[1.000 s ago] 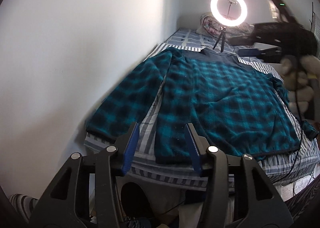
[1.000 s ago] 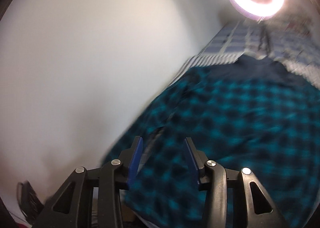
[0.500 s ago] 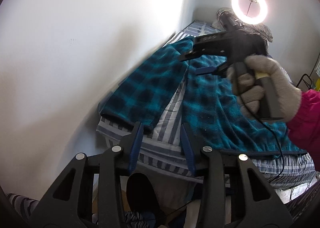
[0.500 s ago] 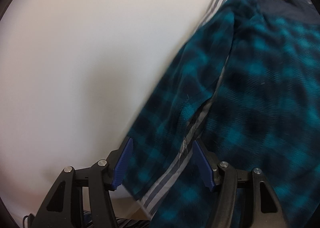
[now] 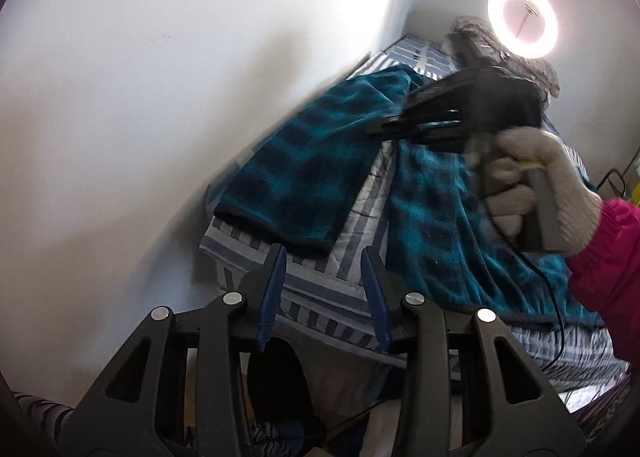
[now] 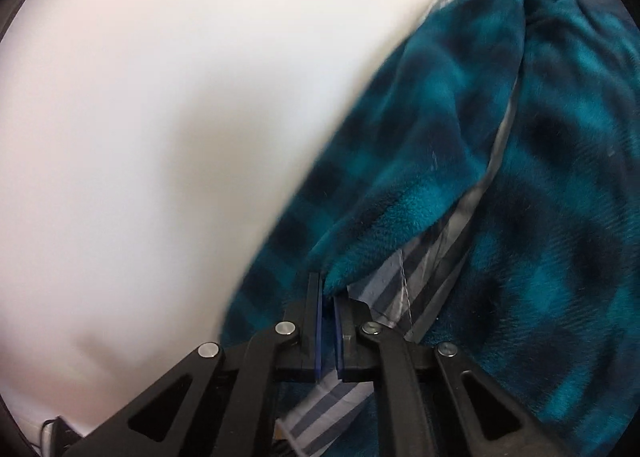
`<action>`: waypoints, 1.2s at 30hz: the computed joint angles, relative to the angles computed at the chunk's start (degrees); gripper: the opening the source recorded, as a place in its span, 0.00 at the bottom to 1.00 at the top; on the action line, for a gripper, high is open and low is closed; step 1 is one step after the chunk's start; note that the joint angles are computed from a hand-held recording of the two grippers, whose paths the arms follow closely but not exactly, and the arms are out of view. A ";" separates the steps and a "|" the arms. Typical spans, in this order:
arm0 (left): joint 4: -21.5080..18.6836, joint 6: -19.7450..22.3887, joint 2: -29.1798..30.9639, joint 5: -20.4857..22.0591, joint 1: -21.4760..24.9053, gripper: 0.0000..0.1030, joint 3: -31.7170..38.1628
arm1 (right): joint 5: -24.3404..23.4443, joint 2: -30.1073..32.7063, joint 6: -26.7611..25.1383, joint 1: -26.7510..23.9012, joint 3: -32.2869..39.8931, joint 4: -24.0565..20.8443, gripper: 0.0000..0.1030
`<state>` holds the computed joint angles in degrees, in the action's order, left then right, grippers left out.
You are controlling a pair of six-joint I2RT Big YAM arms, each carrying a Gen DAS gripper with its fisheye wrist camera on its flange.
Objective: Fold large clothes
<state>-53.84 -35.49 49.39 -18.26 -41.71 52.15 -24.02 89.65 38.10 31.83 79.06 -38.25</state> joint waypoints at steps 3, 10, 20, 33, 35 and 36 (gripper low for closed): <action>1.36 -0.43 0.25 3.24 2.45 0.39 -0.32 | 1.75 -4.03 -1.71 -0.59 -2.04 -2.37 0.02; 2.95 -0.28 4.53 7.68 5.76 0.39 0.39 | 3.94 -8.55 -1.85 -2.72 -7.99 -5.82 0.02; 6.43 -3.01 13.60 14.27 11.74 0.39 3.31 | 2.09 -8.81 -4.15 -5.76 -11.35 -4.24 0.02; 7.79 -8.80 22.03 17.00 14.86 0.39 5.78 | 1.76 -6.28 -4.81 -5.12 -12.55 0.55 0.02; 8.57 -9.62 22.63 16.01 14.94 0.39 5.99 | 1.74 -5.99 -4.83 -5.37 -13.08 1.34 0.02; 9.75 -10.10 22.80 15.24 14.85 0.39 5.80 | 1.90 -6.00 -4.83 -5.30 -13.20 1.42 0.02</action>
